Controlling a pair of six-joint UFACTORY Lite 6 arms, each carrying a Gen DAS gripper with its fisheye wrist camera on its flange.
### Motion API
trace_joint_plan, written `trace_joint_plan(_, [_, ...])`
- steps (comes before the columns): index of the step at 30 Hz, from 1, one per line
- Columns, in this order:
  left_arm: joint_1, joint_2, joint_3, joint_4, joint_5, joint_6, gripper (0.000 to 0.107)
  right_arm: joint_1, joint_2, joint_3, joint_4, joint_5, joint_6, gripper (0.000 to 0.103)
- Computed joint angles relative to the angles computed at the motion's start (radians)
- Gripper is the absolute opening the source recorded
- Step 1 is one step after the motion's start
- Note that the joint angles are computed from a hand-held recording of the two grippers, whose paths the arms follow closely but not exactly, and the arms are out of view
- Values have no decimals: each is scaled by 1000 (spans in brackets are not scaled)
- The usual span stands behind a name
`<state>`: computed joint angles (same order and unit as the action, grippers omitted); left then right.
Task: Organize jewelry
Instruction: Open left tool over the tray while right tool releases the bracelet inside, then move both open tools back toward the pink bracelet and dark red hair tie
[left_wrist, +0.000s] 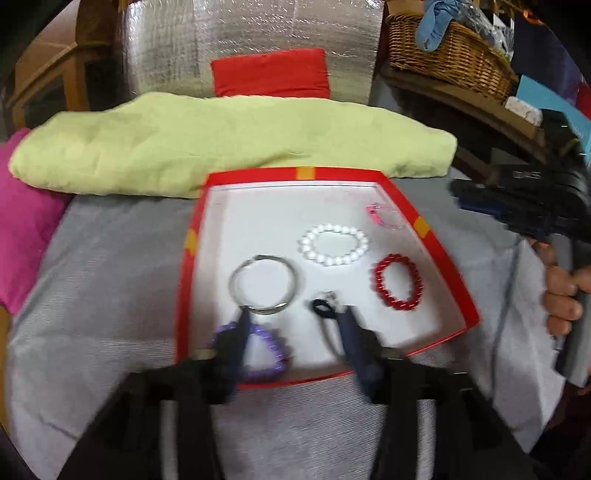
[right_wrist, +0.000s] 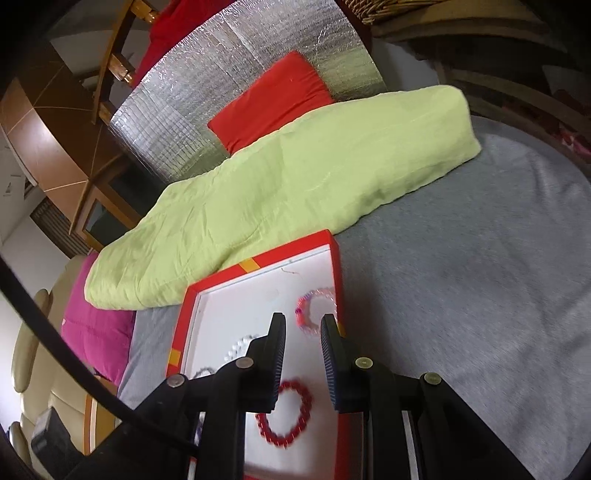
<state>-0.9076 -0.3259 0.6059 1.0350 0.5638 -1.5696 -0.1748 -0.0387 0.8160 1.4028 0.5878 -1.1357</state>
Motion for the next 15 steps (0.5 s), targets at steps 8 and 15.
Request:
trace_joint_plan(8, [-128,-53,-30,-24,206,25,67,-102,-249,-192,-154,99,61,30])
trace_joint_plan(15, [-241,-133,-73,-50,336,23,68,-213,-484,-365,-273,220,90,43])
